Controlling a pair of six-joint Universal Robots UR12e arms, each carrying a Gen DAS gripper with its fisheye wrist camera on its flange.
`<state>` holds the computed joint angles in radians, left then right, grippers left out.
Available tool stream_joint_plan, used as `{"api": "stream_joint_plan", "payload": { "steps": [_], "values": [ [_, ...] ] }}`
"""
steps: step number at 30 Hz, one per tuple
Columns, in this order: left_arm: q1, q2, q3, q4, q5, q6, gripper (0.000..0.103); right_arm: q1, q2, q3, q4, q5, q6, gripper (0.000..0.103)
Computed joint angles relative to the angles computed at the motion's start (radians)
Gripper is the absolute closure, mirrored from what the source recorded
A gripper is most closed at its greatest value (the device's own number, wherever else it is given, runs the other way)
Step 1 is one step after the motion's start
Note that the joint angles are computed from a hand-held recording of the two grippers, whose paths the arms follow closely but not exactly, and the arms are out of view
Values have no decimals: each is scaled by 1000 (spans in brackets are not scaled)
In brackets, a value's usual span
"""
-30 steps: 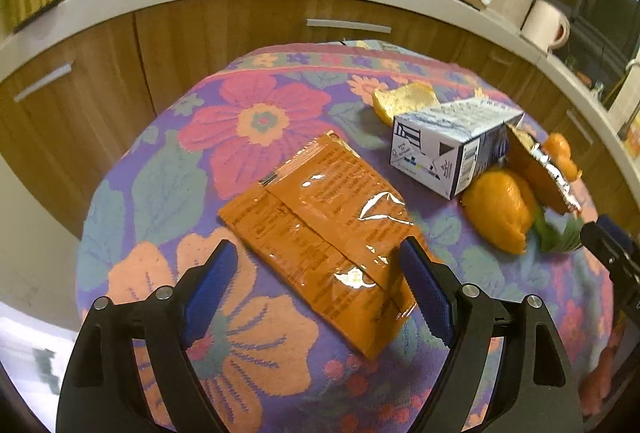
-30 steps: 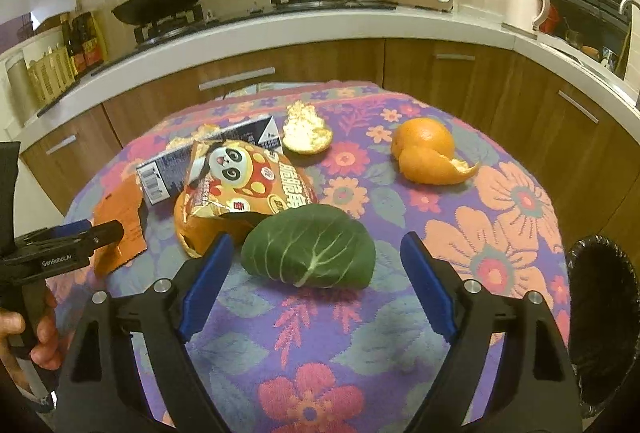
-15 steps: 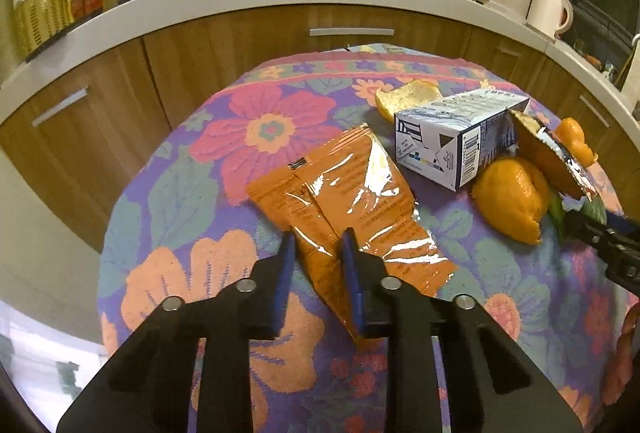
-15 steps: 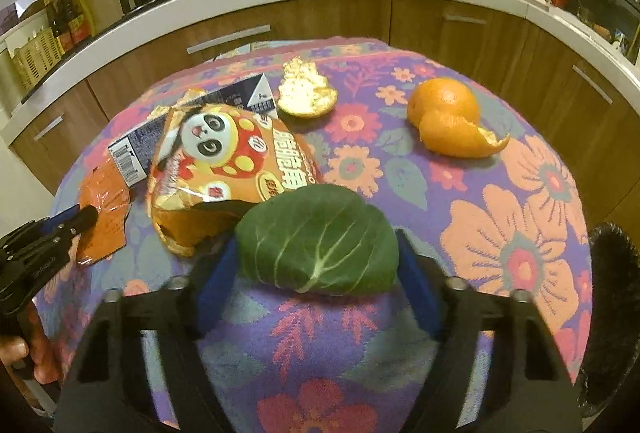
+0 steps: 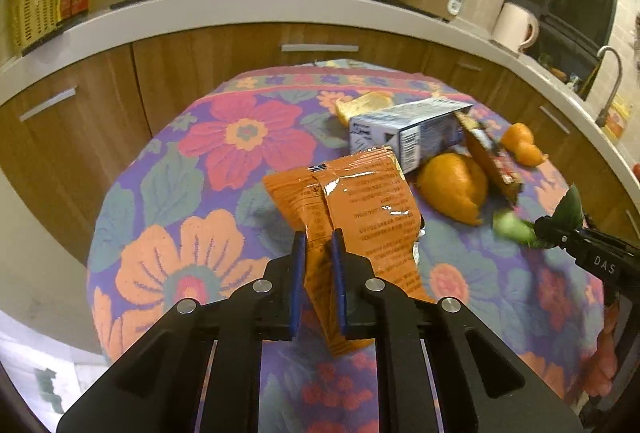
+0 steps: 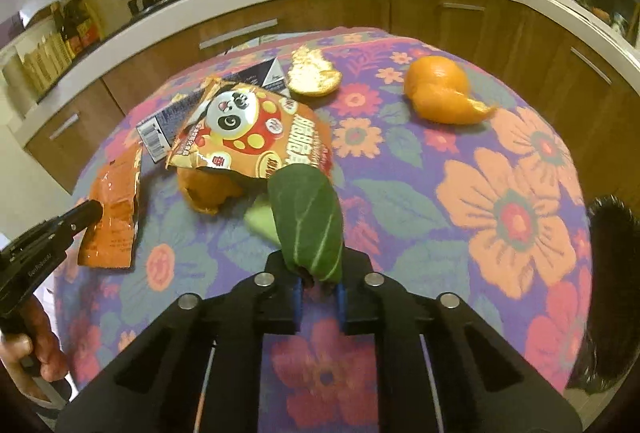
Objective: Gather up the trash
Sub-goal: 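Carry wrapper and leaf over the bin and open both tools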
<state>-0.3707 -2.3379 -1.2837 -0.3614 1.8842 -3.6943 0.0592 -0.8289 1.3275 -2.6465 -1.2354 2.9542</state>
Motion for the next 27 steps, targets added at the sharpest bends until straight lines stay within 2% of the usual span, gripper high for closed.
{"api": "stream_joint_plan", "payload": {
  "steps": [10,18,24,27],
  "values": [
    [-25,18,-10,110,-26,60,92,-44,-80,106,-113,51,63,96],
    [-51,-7,44,160,-70,115,92,-86,-115,151,-199,59,125,96],
    [-77,-67,167,135,-124,181,92,-134,-132,177,-266,39,201,96],
    [-94,-116,266,101,-149,222,92,-161,-135,186,-292,29,244,96]
  ]
}}
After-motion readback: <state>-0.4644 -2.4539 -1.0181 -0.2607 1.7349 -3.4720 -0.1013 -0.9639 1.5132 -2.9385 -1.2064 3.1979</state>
